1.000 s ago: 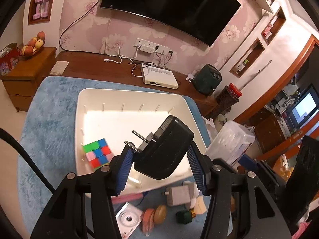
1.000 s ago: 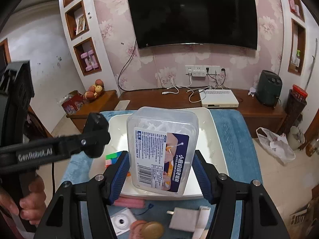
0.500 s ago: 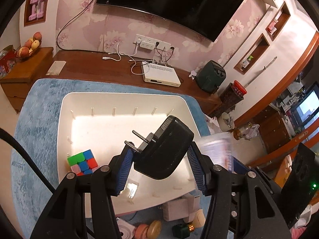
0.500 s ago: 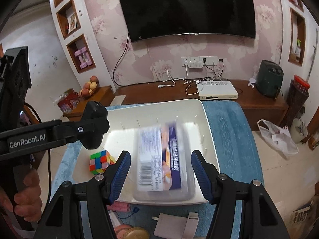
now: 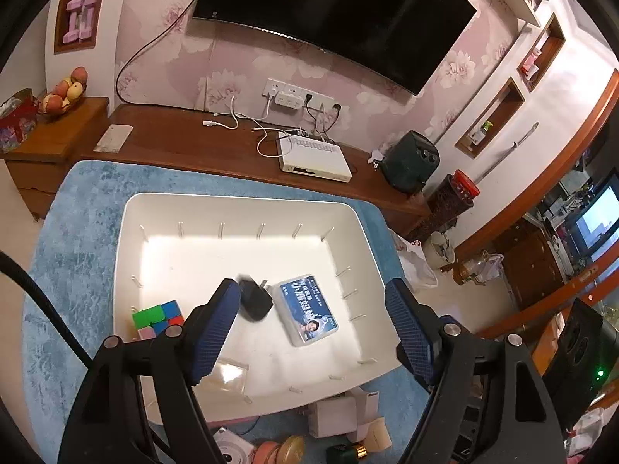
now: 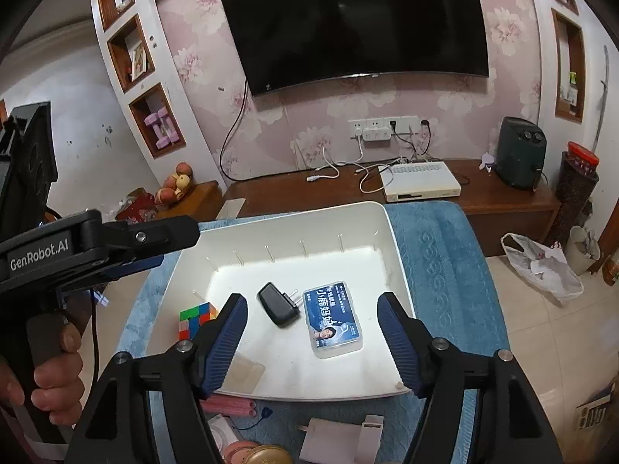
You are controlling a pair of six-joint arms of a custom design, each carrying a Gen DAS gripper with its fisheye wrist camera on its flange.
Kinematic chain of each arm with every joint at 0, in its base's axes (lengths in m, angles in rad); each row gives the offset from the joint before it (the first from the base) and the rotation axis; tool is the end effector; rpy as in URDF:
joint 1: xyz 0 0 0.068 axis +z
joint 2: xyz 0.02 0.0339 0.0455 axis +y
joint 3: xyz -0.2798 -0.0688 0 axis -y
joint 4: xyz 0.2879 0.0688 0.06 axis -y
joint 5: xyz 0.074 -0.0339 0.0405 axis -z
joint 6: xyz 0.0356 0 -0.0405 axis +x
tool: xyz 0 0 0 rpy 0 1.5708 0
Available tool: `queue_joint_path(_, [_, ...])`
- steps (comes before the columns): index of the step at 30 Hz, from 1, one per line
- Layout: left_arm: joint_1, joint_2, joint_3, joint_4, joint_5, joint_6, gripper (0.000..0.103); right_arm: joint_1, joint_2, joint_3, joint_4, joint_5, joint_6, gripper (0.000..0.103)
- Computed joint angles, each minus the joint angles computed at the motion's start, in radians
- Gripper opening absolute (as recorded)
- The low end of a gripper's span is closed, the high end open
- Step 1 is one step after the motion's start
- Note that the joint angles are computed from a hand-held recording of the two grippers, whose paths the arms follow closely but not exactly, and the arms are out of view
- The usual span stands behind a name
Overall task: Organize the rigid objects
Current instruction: 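Withdraw both tools from the tray toward the remaining items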
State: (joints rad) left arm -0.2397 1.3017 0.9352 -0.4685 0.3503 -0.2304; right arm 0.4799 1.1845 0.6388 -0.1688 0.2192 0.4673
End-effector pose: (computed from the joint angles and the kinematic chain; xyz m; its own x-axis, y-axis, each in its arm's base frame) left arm 0.2963 -0.0850 0.2564 -0.8031 -0.0245 -0.5953 0.2705 0.8753 -0.4010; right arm 0.2466 0.1196 0.2033 -0.6563 0.1541 -0.7386 -0.0104 0.9770 0.2131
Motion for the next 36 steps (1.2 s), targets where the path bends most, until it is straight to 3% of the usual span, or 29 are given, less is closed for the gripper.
queue_joint_path(8, [0.034, -0.09, -0.039, -0.057, 0.023, 0.027, 0.082, 0.08, -0.077, -0.021, -0.033, 0.085, 0.031, 0.08])
queue_joint_path(19, [0.147, -0.277, -0.119, -0.214, 0.106, 0.172, 0.082, 0.361, -0.131, -0.02, -0.168, 0.339, 0.214, 0.081])
queue_joint_path(31, [0.375, -0.39, -0.163, -0.489, 0.251, 0.509, 0.082, 0.714, 0.051, 0.1, -0.434, 0.606, 0.619, 0.081])
queue_joint_path(36, [0.451, -0.383, -0.18, -0.58, 0.271, 0.676, 0.082, 0.804, 0.154, 0.173, -0.568, 0.66, 0.785, 0.081])
